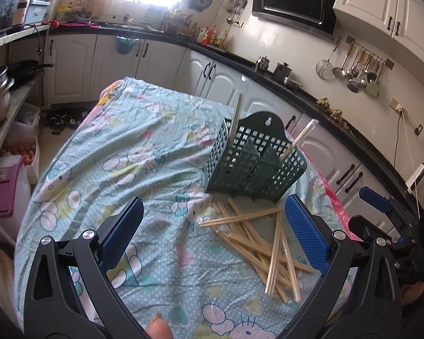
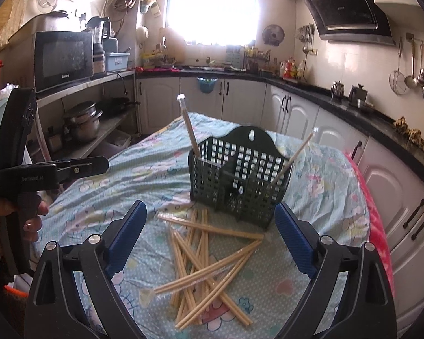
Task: Organize utensils
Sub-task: 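Move both open grippers back down to the chopstick pile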
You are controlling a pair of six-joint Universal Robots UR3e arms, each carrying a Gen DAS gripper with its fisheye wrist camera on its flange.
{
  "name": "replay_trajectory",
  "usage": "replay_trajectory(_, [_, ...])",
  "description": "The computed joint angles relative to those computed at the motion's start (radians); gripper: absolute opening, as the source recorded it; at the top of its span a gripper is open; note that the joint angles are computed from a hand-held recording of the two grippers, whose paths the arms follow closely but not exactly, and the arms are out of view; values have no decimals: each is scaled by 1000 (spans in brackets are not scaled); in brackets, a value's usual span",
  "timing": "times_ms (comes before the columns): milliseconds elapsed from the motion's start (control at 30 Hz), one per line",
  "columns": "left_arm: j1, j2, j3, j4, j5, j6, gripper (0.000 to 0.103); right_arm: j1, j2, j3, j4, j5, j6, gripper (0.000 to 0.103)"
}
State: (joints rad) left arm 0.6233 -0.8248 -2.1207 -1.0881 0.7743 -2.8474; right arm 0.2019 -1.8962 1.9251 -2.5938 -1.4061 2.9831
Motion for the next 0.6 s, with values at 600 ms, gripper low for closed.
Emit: replay_trajectory(600, [-224,-163,-111,269,166,-107,92,-129,19,158,-24,14,-11,89])
